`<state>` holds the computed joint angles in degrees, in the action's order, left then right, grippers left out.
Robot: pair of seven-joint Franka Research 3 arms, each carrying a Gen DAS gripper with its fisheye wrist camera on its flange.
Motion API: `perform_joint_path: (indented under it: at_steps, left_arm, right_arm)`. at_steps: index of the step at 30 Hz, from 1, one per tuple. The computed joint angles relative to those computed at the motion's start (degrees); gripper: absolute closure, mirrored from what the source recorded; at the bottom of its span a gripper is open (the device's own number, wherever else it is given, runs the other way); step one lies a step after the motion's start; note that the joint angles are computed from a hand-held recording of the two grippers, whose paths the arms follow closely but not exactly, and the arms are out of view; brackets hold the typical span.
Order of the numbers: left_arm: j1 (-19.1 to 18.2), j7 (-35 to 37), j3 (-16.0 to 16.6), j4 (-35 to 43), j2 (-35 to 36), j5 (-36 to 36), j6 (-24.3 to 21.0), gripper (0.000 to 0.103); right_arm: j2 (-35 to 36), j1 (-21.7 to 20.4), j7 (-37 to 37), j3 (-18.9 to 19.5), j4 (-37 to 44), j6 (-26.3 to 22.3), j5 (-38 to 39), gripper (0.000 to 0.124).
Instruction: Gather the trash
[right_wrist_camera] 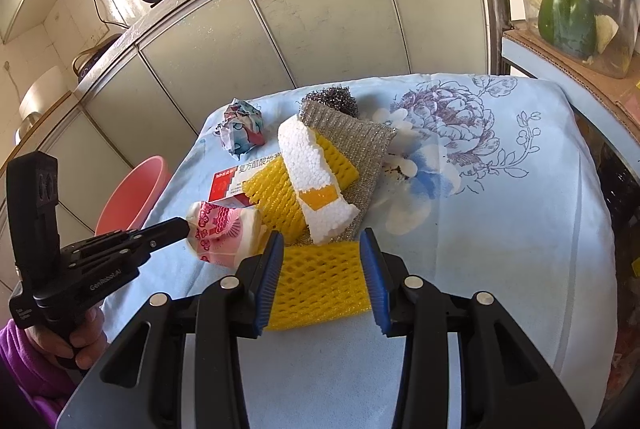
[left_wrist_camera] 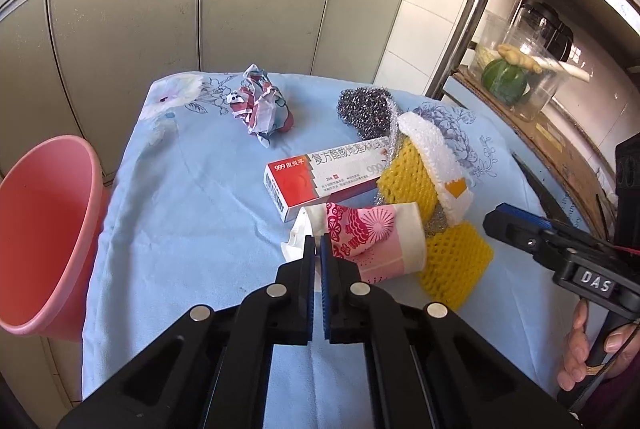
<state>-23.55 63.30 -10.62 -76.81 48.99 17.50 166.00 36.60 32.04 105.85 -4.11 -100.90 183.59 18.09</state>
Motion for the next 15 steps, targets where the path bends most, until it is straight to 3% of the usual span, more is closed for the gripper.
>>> perform_joint_path:
  at_steps: [11,15]
  left_arm:
    - [1.66,-2.84,0.71,-9.45,-6.92,0.34,7.40,0.103]
    - [2.21,-4.09,1.05,-11.93,-8.61,0.49,8.70,0.103]
  right_arm:
    - [1.60,3.75,1.31,-4.61,3.16,-2.52,-2.68,0.084]
    - [3.59,6.90,3.04,-8.94,6.24,-4.62,-5.40,0.084]
